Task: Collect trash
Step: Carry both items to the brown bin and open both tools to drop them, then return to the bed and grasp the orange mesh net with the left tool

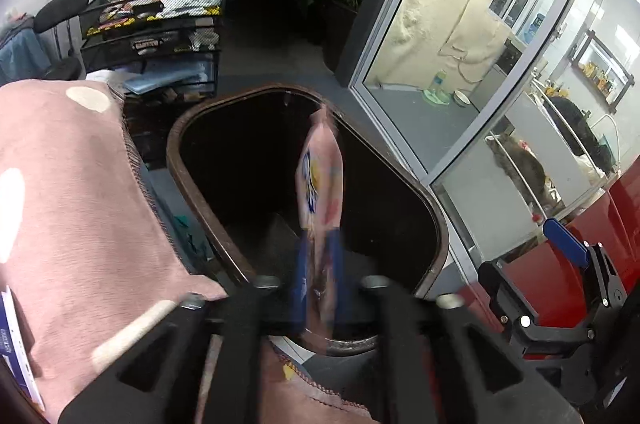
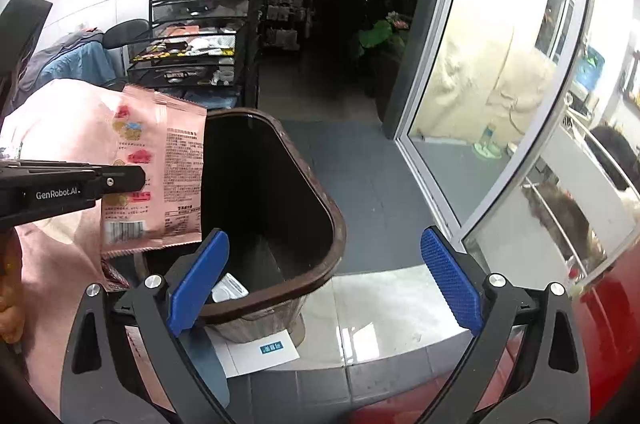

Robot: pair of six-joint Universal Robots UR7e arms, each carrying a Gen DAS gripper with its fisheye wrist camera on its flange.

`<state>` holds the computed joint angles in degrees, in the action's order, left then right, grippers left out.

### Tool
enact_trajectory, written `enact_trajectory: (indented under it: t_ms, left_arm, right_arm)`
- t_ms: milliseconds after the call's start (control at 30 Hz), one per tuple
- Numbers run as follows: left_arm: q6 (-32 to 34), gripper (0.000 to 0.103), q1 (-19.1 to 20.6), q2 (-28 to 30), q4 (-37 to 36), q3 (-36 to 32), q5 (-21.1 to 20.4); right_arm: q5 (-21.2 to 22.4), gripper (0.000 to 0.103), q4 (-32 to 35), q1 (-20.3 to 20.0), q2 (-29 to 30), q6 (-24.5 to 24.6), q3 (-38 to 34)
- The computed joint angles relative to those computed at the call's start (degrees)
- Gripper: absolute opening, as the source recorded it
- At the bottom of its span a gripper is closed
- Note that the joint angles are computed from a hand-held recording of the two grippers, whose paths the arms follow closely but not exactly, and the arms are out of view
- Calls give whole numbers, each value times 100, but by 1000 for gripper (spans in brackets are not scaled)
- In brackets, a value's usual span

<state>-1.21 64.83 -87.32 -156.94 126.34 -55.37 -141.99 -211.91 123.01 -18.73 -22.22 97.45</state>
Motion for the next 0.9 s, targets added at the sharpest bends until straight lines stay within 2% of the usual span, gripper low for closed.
enact_trajectory:
  t_ms: [33, 67, 200, 300, 367, 500, 700, 900]
  left_arm:
    - [6, 58, -31, -17, -81, 53, 40]
    - [53, 68, -83, -31, -260, 131, 115]
    - [131, 73, -222, -180, -506, 315, 314]
    - [292, 82, -428, -366, -835, 557, 609]
    - [376, 88, -630, -527, -1028, 760, 947]
    - [470, 91, -1000, -875, -1228, 1122, 1526]
    - [172, 95, -1456, -1760, -1021, 1666, 2189]
    - [-304, 95, -1802, -2645, -488, 2075, 2900]
  right_arm:
    - [1, 96, 0, -12, -7, 15, 15]
    - [14, 96, 11, -28, -18, 41, 32]
    - [191, 96, 45, -98, -88, 232, 114]
    - [423, 96, 108, -140, -153, 373, 192]
    - [636, 96, 125, -158, -184, 440, 247]
    - [1135, 96, 206, -156, -227, 539, 316]
    - [1943, 96, 474, -97, -241, 671, 331]
    - [2592, 97, 685, 58, -130, 556, 198]
